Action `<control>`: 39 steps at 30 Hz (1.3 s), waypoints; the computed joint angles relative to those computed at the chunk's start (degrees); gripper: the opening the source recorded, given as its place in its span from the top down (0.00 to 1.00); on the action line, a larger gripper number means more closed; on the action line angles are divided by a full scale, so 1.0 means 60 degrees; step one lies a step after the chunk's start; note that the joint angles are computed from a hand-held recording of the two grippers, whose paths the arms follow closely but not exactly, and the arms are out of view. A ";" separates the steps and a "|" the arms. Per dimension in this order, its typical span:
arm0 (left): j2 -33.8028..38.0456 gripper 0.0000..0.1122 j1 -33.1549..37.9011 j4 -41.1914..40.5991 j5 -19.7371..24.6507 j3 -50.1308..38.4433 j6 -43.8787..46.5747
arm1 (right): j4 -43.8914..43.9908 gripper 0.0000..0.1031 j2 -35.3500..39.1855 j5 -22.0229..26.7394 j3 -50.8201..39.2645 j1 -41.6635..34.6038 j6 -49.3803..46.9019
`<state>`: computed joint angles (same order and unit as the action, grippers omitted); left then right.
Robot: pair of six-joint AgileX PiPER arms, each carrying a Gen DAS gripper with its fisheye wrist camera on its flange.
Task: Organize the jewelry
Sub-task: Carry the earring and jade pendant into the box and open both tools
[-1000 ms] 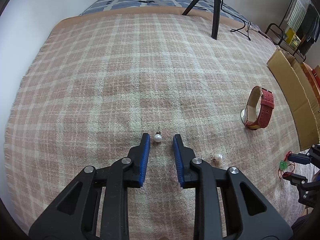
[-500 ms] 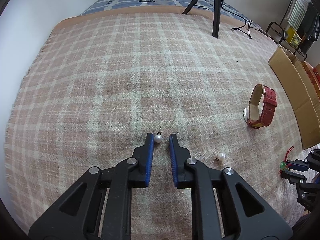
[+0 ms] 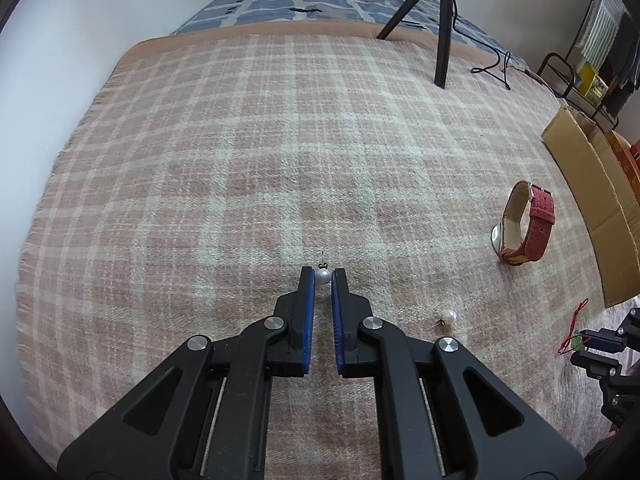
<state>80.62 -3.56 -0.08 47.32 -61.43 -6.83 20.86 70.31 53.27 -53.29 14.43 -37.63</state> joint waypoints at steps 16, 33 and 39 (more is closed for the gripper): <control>-0.1080 0.94 -0.0455 -0.0275 0.0659 -0.0948 -0.0174 | 0.0506 0.89 -0.0658 0.0534 -0.0888 -0.0322 0.0039; -0.1396 0.94 -0.2930 0.0466 0.1244 -0.2181 -0.1714 | 0.1817 0.89 -0.1281 0.1781 -0.2509 -0.2796 -0.1019; -0.1120 0.94 -0.4055 0.0874 0.1283 -0.2671 -0.2422 | 0.2454 0.89 -0.0928 0.2206 -0.3434 -0.4244 -0.1463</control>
